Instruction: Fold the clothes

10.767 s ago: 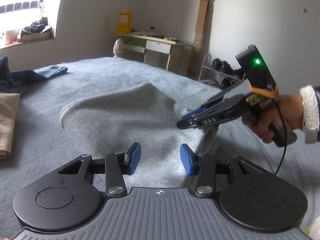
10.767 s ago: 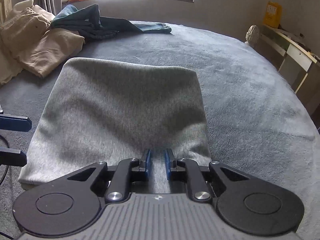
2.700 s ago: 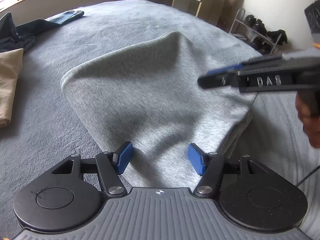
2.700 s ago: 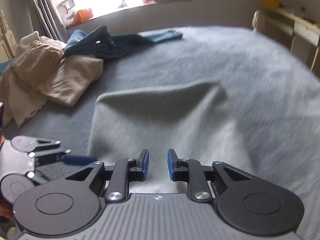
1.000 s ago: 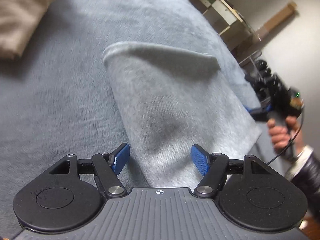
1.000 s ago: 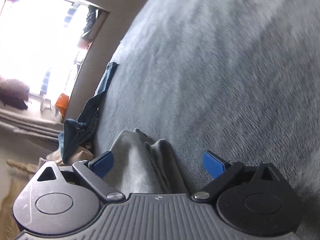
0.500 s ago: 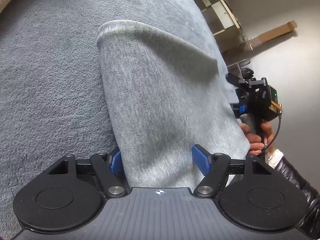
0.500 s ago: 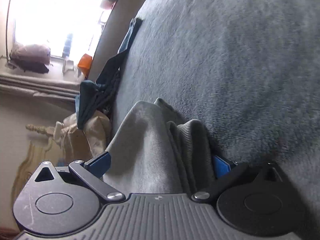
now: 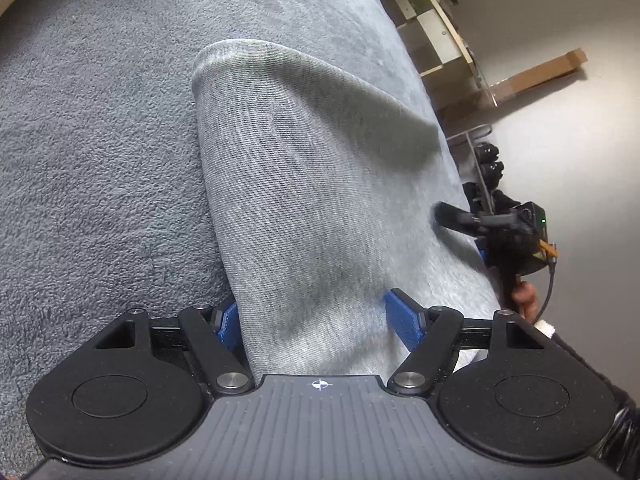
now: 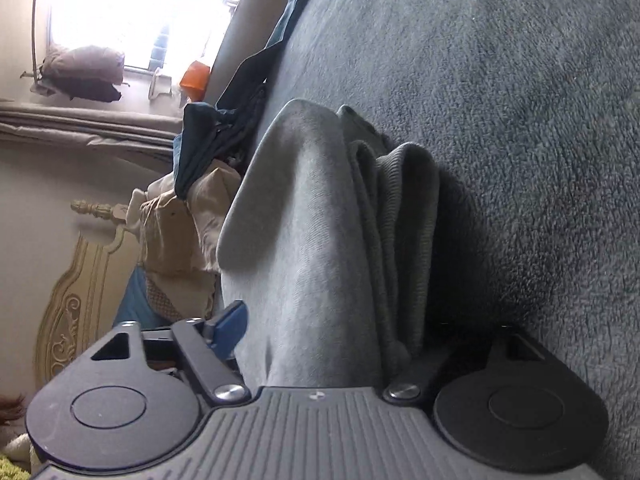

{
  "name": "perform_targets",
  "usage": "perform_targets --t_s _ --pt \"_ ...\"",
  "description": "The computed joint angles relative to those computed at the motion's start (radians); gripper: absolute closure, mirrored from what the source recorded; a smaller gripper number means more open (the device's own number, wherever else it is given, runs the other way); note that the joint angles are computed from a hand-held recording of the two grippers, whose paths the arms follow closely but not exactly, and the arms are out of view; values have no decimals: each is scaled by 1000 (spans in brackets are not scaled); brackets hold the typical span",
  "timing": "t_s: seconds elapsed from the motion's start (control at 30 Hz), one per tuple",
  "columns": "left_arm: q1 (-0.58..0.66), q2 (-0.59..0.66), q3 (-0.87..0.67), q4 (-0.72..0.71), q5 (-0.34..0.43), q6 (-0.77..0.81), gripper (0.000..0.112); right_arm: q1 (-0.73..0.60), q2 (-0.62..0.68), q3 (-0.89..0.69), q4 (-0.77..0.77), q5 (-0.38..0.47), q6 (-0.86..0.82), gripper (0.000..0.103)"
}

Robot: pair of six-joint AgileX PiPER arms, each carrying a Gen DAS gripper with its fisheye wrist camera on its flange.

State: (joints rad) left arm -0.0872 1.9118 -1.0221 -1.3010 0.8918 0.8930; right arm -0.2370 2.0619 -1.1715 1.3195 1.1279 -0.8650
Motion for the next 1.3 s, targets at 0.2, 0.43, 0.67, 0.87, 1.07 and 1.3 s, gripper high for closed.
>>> perform_targets --t_s 0.2,0.43,0.67,0.87,1.07,1.3 --pt "-34 0 -26 -21 -26 -54 38 41 -17 38 72 -57 -24 49" --pt "-18 -36 -9 -72 29 -42 42 42 -135 136 140 -65 -100 58" --pt "-32 -67 -13 -85 61 -36 42 39 -217 201 175 -70 -121 59" --pt "-57 -75 -48 -75 91 -45 43 -16 -291 300 225 -38 -178 59" --pt "-137 12 -264 51 123 -192 44 -109 -360 425 292 -5 -241 59" --pt "-270 189 -657 252 196 -421 45 -270 -336 348 191 57 -222 59"
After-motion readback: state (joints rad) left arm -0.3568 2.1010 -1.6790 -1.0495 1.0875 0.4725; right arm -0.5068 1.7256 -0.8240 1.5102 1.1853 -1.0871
